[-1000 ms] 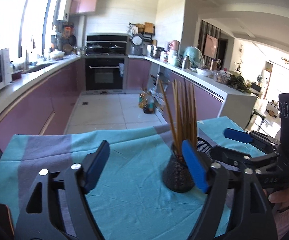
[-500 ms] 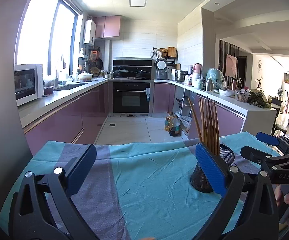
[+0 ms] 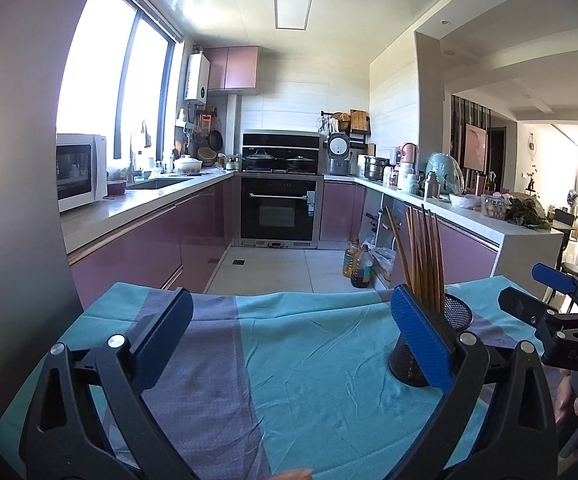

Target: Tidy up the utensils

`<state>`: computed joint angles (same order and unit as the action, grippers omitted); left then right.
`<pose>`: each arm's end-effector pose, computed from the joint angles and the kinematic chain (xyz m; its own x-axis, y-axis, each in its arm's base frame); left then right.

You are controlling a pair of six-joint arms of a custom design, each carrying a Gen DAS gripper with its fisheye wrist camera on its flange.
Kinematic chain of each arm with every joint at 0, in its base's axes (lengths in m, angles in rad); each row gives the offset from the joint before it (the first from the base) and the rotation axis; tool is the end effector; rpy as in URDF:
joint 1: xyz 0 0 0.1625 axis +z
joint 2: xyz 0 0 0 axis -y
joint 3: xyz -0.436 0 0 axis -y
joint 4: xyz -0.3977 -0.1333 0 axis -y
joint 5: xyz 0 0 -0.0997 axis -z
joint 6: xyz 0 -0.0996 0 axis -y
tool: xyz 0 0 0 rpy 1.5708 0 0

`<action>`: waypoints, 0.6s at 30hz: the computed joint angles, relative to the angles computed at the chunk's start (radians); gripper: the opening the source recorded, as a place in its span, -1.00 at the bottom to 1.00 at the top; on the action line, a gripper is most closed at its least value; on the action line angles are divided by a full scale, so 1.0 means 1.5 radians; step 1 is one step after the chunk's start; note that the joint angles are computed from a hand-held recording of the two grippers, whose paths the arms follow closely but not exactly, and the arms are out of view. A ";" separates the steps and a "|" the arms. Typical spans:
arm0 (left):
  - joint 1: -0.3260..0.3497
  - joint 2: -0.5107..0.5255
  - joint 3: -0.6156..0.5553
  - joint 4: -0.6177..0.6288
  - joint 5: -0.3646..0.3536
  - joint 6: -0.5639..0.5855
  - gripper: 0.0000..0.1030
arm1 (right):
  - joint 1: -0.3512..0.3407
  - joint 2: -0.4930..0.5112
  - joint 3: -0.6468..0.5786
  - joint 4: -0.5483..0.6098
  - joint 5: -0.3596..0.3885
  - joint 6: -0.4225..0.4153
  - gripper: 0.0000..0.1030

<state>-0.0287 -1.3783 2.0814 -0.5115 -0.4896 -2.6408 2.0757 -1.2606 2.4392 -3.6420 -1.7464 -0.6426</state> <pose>-0.3280 -0.2119 0.2443 -0.6801 -0.3932 -0.6188 0.5892 0.2090 -0.7805 0.3065 -0.3150 0.2263 -0.5607 -0.6150 0.5544 -0.7988 0.2255 -0.5577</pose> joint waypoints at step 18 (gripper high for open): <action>-0.012 0.006 -0.005 0.013 -0.014 -0.015 0.89 | 0.011 0.004 0.011 -0.034 -0.005 0.001 0.87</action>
<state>-0.0474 -1.3696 2.0740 -0.4918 -0.5104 -2.6630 2.0927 -1.2544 2.4563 -3.6930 -1.7543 -0.6413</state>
